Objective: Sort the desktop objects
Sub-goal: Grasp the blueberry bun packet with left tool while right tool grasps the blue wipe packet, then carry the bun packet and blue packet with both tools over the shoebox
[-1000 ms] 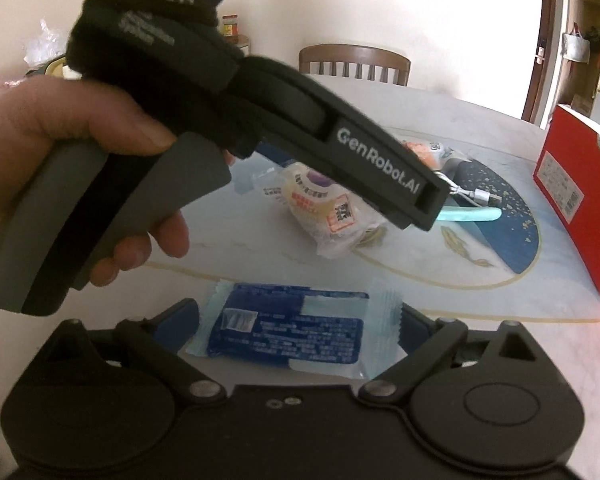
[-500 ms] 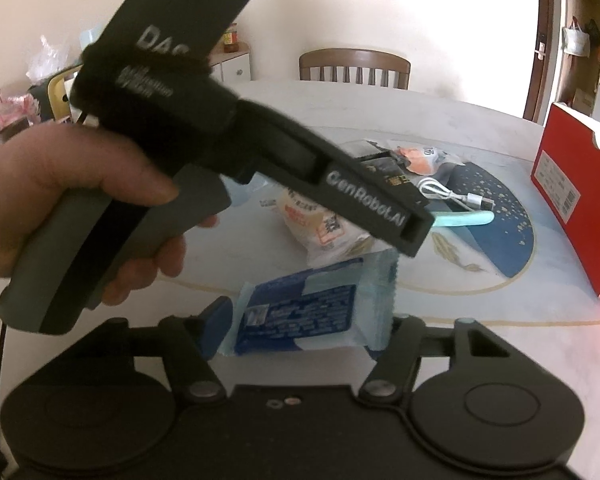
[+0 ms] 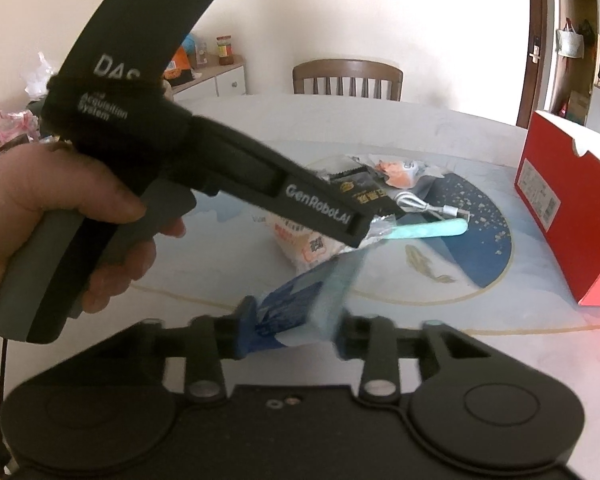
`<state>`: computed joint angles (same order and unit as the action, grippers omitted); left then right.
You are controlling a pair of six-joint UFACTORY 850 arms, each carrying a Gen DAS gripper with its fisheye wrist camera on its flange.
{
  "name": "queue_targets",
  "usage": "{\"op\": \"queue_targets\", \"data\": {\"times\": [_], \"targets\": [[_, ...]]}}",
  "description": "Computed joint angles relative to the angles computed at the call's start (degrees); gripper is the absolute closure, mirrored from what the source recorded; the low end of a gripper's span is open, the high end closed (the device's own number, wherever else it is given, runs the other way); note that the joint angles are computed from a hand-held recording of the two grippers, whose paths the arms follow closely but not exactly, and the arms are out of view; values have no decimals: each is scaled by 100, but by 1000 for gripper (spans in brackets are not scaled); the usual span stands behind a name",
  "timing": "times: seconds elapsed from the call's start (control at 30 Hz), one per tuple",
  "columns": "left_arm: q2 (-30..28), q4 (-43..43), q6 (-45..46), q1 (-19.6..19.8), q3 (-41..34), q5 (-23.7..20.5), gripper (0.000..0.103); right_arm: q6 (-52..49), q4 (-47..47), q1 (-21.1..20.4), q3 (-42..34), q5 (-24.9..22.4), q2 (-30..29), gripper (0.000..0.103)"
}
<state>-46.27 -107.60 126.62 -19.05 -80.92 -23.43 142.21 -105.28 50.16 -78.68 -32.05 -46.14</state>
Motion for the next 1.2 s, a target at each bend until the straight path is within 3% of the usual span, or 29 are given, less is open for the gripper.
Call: {"op": "queue_targets", "data": {"times": [0.47,1.2], "targets": [[431,-440,187,-46,424,-13,42,457,-178,-96,558,-31,538,89],[1113,-446,-124,-293,717,31,43,1147,-476,-291,1562,-291,1637,90]]}}
